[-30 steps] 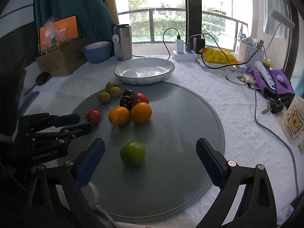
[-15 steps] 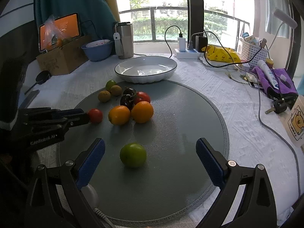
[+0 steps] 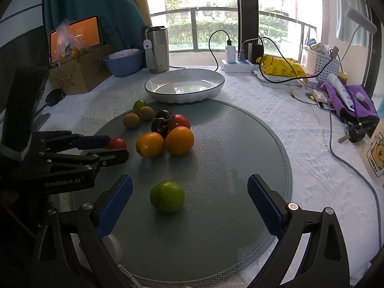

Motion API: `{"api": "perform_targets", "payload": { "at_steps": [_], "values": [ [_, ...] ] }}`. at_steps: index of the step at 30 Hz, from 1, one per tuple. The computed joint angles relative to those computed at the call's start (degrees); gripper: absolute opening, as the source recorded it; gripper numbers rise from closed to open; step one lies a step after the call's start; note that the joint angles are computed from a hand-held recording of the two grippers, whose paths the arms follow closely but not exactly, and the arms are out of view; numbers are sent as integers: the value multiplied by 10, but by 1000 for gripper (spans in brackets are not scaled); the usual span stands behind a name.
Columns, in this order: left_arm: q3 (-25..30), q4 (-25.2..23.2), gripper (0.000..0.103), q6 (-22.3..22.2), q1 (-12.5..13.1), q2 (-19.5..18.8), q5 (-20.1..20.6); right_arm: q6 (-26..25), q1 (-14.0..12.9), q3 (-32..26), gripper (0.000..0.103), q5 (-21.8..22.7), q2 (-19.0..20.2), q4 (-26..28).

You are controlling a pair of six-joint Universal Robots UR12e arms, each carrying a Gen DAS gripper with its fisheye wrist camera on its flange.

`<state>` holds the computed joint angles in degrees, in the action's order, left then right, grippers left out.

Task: Organize fruits
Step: 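Grasp the red tomato with the left gripper while the right gripper grasps the green lime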

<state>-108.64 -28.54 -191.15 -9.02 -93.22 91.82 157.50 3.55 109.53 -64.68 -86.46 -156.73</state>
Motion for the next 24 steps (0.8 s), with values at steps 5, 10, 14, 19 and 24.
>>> {"api": "perform_targets", "payload": {
  "at_steps": [5,10,14,19,24],
  "values": [
    [9,-16,78,3,6,-6,-16,-8,1,-2,98,1,4,7],
    [13,-27,78,4,6,-9,-25,-33,5,-10,80,9,9,46],
    [10,-17,77,9,5,-10,-22,-39,6,-14,69,13,13,64],
    [14,-17,47,10,-4,-13,9,-51,5,-12,49,20,12,67],
    [12,-22,28,0,-1,-9,13,-59,4,-8,35,27,8,70]
  ]
}}
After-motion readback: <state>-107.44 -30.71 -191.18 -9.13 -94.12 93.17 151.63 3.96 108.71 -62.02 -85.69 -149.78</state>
